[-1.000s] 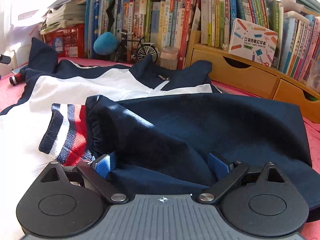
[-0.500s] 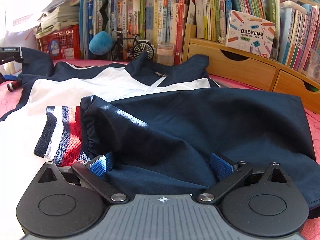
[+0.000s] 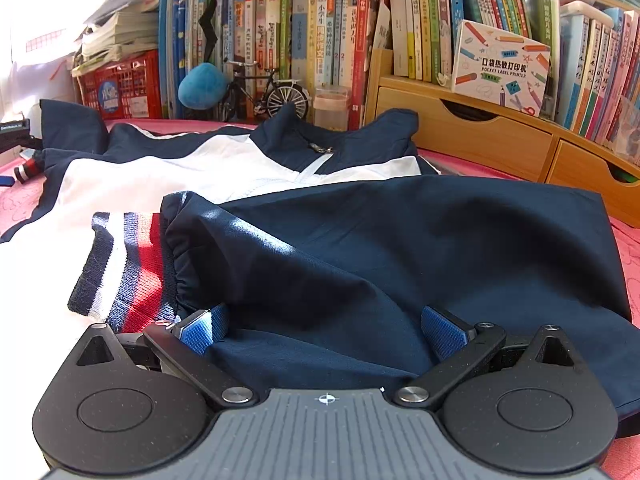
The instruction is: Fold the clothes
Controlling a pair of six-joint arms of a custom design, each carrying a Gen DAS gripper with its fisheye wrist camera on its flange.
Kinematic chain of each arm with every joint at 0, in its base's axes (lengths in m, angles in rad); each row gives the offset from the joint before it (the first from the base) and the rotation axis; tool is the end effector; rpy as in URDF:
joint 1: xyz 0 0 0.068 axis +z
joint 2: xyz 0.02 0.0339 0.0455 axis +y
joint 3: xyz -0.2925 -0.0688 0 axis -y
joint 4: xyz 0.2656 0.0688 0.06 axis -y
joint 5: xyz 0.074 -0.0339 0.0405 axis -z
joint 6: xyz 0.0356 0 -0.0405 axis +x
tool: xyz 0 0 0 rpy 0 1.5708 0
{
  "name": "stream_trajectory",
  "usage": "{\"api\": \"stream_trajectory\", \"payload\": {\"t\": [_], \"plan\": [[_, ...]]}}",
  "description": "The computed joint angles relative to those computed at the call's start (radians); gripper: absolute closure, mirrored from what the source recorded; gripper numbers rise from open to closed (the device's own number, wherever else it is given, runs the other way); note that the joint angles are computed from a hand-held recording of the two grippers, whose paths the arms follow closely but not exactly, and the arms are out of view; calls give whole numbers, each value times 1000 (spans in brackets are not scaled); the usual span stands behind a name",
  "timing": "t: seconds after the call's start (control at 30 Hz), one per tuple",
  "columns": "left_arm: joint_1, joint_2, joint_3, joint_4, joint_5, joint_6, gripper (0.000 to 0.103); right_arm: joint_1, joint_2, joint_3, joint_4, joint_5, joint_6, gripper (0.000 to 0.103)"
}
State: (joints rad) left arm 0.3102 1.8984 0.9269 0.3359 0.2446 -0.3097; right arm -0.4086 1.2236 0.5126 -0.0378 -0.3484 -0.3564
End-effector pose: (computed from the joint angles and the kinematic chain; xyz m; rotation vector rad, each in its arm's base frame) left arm 0.3843 0.1141 0.1405 -0.5393 2.1302 -0.2693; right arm 0.2247 -0.0840 0.1875 -0.1142 2.2622 0.0014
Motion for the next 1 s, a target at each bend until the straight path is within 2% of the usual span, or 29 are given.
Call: {"api": "stream_trajectory", "payload": {"t": [0.03,0.07,0.1,0.13,0.17,0.3,0.43,0.5,0.57,0.63,0.7,0.73,0.8,0.9,1.0], "plan": [[6,20,26,-12,20,-22,62,0,0,0,0,0,0,0],[12,30,45,-20,37,-39,67,-1,1,0,1,-1,-1,0],[12,30,58,-24,34,-29,79,-1,0,0,1,0,-1,0],[9,20,69,-24,19,12,85,-1,0,-1,1,0,-1,0],[2,3,75,-13,-5,66,96,-1,1,-1,2,0,0,0],[-22,-70,118,86,-126,249,99,-2,4,-2,6,-2,-1,0],[-25,-74,226,94,-207,379,99,-3,8,-3,12,-2,-2,0],[-22,-43,293,54,-224,443,98,-3,8,-4,13,-1,-2,0],[-10,-6,372,-71,-190,462,94,-2,7,-5,14,0,-2,0],[8,1,368,-129,-133,434,87,-1,6,-6,15,1,-2,0],[20,-20,290,-118,-97,450,68,-2,6,-6,14,0,-1,0],[22,-38,235,-110,-103,471,63,-3,7,-5,13,-2,-1,0],[31,-64,137,-99,-105,501,34,-4,8,-4,13,-3,-1,0],[83,-105,-19,-71,-34,485,31,-4,9,-4,13,-3,-1,0],[130,-123,-74,-126,43,411,32,-4,9,-3,13,-3,-1,0]]}}
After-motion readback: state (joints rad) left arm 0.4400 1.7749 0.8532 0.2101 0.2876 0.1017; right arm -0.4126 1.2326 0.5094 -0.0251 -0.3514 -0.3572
